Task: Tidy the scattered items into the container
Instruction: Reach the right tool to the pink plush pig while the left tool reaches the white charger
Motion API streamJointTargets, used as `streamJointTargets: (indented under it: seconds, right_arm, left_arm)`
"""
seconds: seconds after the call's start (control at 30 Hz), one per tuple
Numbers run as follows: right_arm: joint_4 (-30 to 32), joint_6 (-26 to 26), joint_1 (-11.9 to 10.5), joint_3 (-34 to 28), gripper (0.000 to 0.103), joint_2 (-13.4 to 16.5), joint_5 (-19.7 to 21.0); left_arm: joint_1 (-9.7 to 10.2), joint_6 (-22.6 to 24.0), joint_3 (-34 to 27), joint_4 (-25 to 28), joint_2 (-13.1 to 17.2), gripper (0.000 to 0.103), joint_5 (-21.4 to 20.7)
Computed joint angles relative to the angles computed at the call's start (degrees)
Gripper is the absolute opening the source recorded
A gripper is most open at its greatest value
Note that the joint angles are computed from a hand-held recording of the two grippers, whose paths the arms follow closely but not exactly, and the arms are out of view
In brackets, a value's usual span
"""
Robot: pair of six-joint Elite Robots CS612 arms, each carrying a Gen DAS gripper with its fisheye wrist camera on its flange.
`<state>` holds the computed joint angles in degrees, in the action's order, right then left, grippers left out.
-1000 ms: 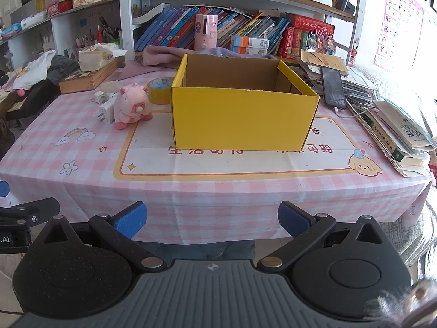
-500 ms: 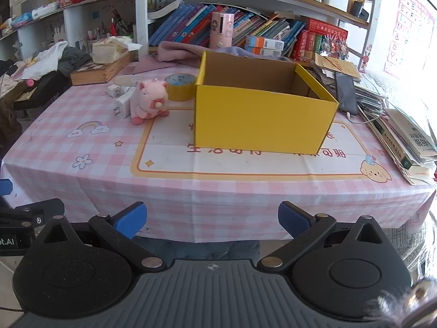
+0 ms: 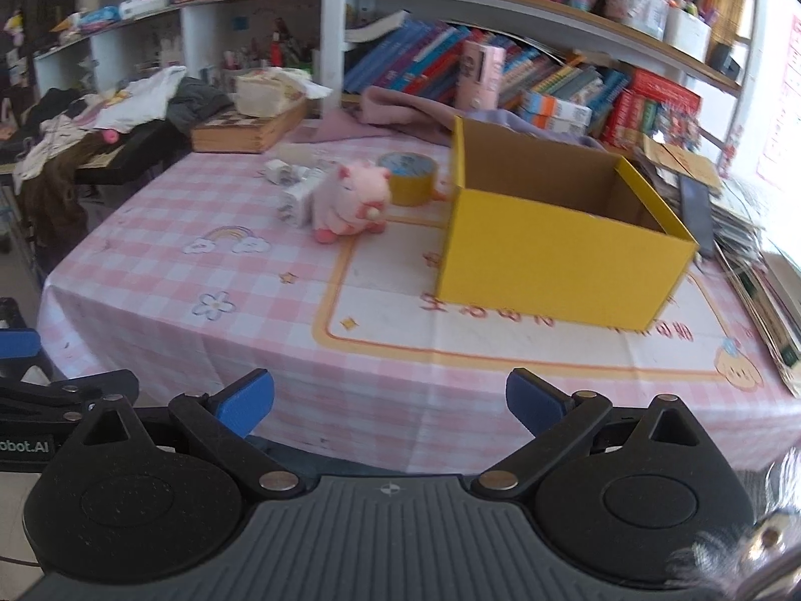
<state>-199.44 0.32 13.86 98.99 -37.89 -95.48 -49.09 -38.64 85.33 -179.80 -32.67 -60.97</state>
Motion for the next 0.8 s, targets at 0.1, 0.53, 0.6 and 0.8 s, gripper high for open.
streamJointTargets:
  seconds: [0.1, 0.53, 0.6, 0.8]
  right_arm:
    - [0.3, -0.8, 0.0, -1.0, 0.092, 0.4, 1.0]
    - [-0.3, -6.6, -0.2, -5.9, 0.068, 2.7, 4.1]
    - [0.2, -7.2, -0.3, -7.0, 0.068, 3.1, 4.4]
    - [3.9, -8.3, -0.9, -11.1, 0.068, 4.6, 5.5]
  left_arm:
    - [0.15, -0.3, 0.1, -0.2, 0.0, 0.103, 0.6]
    - [1.71, 0.8, -3.7, -1.4, 2.3, 0.101, 1.2]
    - [2.06, 1.5, -5.0, -0.6, 2.9, 0.101, 0.8]
    - [3.12, 1.8, -8.5, 1.9, 4.3, 0.100, -0.1]
